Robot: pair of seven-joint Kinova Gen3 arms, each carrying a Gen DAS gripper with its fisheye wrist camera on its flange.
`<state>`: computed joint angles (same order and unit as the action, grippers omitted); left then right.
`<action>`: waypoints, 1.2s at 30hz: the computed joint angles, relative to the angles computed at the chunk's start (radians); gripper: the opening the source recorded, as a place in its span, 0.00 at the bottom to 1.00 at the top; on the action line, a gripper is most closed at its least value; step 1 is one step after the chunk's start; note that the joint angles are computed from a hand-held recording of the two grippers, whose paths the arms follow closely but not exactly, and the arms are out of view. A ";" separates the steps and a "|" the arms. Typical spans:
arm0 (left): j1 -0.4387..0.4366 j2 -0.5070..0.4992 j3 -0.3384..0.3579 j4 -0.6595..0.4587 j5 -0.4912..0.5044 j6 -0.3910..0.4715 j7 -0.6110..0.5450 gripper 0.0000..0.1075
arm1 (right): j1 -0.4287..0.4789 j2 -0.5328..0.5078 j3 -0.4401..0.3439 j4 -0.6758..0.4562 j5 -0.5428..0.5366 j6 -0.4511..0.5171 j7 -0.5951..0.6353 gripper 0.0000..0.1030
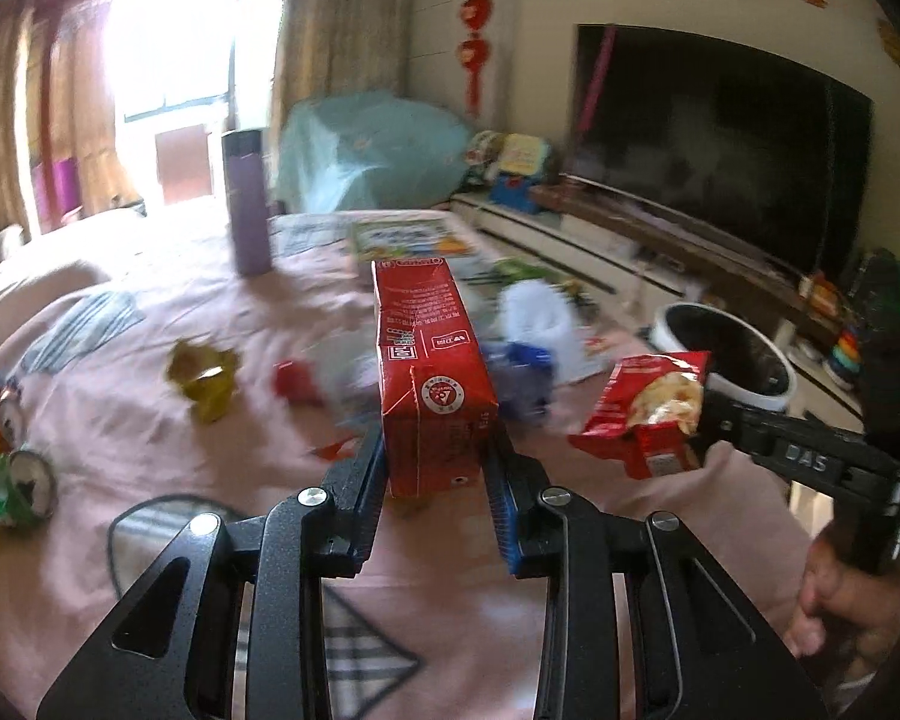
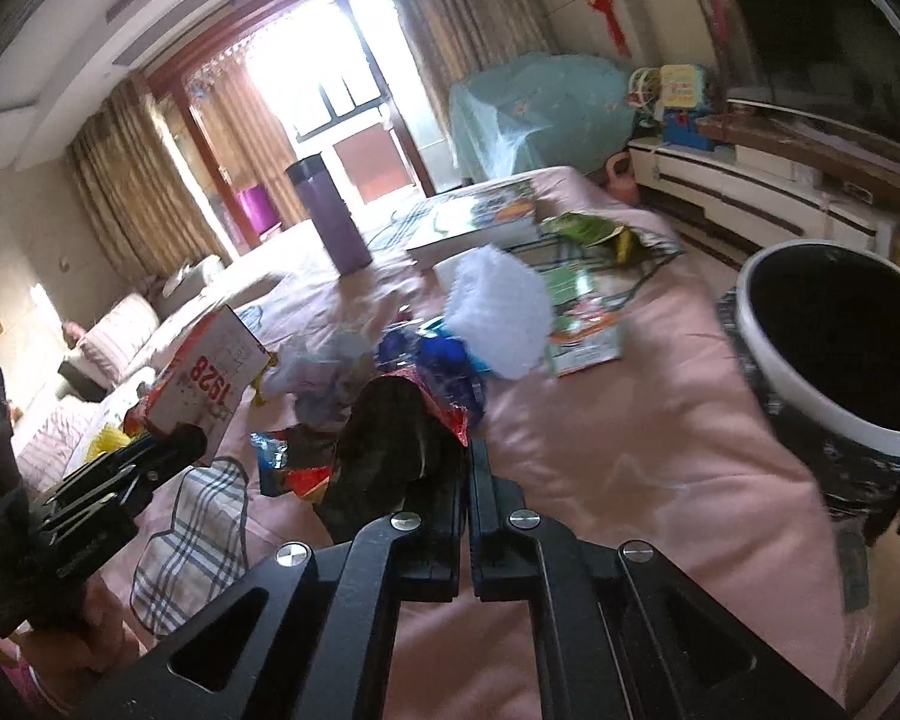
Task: Collect trash
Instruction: 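Carry both items over the black bin and open both tools to drop them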
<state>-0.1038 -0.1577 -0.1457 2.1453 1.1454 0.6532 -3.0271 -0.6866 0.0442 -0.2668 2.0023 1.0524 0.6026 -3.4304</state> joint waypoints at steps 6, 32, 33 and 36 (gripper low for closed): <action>0.052 0.003 0.042 -0.016 -0.016 0.025 0.012 0.28 | 0.028 -0.069 -0.018 0.052 -0.014 0.058 -0.041 0.01; 0.286 0.193 0.272 -0.244 -0.270 -0.059 0.338 0.28 | 0.360 -0.263 -0.048 0.175 -0.195 0.114 0.121 0.02; 0.293 0.206 0.282 -0.259 -0.286 -0.061 0.358 0.28 | 0.371 -0.265 -0.043 0.177 -0.203 0.107 0.135 0.02; 0.313 0.246 0.308 -0.311 -0.350 -0.061 0.432 0.28 | 0.407 -0.264 -0.030 0.181 -0.226 0.084 0.176 0.02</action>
<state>0.2094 0.0887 0.1624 1.8341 0.7957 0.5927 -2.5947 -0.2796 -0.2202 -0.2971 2.1834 0.8264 0.6862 -3.2544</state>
